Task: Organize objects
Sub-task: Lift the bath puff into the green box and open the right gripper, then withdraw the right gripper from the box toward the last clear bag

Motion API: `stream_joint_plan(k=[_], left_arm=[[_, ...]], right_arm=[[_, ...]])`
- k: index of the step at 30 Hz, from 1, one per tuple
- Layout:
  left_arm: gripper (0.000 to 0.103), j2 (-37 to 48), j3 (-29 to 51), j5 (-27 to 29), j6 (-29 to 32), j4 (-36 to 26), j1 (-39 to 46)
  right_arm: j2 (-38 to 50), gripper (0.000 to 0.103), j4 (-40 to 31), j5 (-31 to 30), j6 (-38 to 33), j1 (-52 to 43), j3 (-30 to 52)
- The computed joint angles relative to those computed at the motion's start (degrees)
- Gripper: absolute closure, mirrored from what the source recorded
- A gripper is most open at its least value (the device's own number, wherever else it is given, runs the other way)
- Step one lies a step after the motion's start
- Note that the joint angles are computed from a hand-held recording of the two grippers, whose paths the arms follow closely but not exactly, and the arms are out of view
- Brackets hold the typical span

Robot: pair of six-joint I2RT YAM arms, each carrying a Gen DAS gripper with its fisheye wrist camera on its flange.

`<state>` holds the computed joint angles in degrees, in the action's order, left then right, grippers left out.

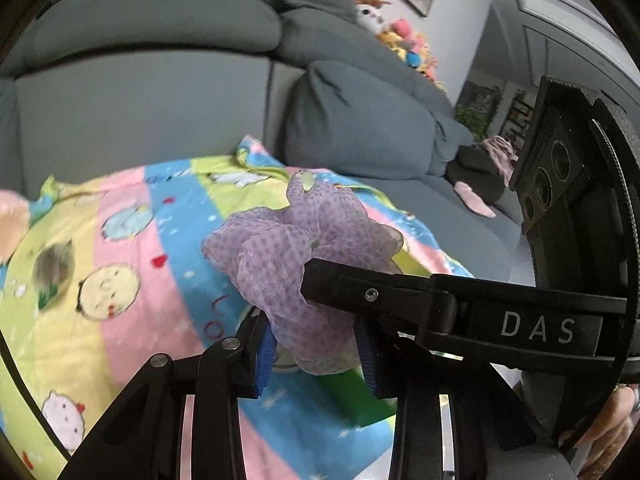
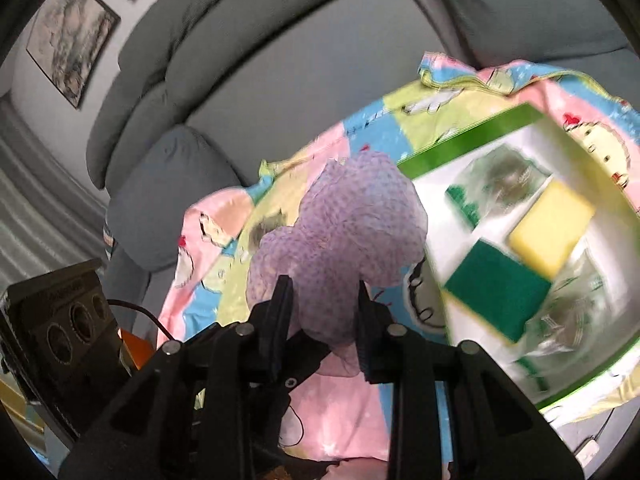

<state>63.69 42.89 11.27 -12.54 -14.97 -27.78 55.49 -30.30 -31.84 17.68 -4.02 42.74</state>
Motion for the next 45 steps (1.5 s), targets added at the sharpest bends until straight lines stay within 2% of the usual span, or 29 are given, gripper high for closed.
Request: stream_joint_plan(k=[5,9,14,17,23,24,26,27,28,30,32,35,37,41,43,45], left_arm=[[0.067,4.4,2.8,0.2,-1.0,2.0,-3.9],[0.067,8.3,2.7,2.2,-4.6,6.2,-6.5],[0.067,13.1,4.1,3.2,-6.4,6.4,-7.0],[0.067,12.5,3.0,2.3,-6.0,6.3,-7.5],[0.067,8.6,0.4,4.9,-6.8,4.5,-4.2],[0.067,7.5,0.0,5.0,-6.5,3.6,-3.2],[0.067,5.7,-0.7,6.0,-5.9,2.4,-1.2],[0.067,4.6,-1.0,7.2,-5.3,1.5,0.4],[0.067,3.8,-1.0,8.0,-4.9,0.4,1.8],[0.059,1.5,-1.1,9.6,-3.7,-2.0,5.7],[0.038,-0.8,-1.8,10.0,-2.7,-2.8,9.2],[0.024,-4.4,-3.5,10.5,-0.8,-2.8,15.0],[0.023,-6.4,-4.6,12.6,1.6,-2.9,21.3],[0.022,-5.1,-5.4,14.6,5.9,-2.5,33.1],[0.022,-2.8,-5.9,15.1,7.3,-0.9,38.1],[0.022,0.9,-6.0,16.5,8.3,1.2,43.8]], right_arm=[[-1.6,0.074,-3.1,-2.5,-3.1,-7.6,0.5],[-1.4,0.074,-4.3,-3.0,-5.5,-13.4,-0.3],[3.1,0.075,-3.5,-3.4,-6.9,-17.4,-0.7],[5.7,0.075,-2.3,-2.5,-6.9,-17.4,-1.1],[7.6,0.072,-0.8,2.2,-4.8,-16.1,-0.9],[7.8,0.069,-0.4,2.3,-4.4,-16.1,-0.9],[7.1,0.051,0.1,3.0,-2.7,-15.6,-1.0],[6.4,0.038,0.5,4.2,-1.9,-14.8,-1.1],[5.7,0.032,0.7,5.8,-1.7,-13.8,-1.0],[4.4,0.029,0.6,12.1,-0.7,-10.4,-0.3],[4.1,0.028,0.4,16.6,0.6,-7.7,0.7],[3.7,0.026,0.6,19.7,2.5,-4.1,2.2],[3.5,0.015,1.2,23.1,3.7,-0.2,3.2],[5.9,0.014,2.0,31.2,5.7,9.9,6.7],[8.2,0.005,3.7,32.3,6.7,14.1,8.0],[12.2,0.004,5.1,33.1,7.1,18.9,10.7]])
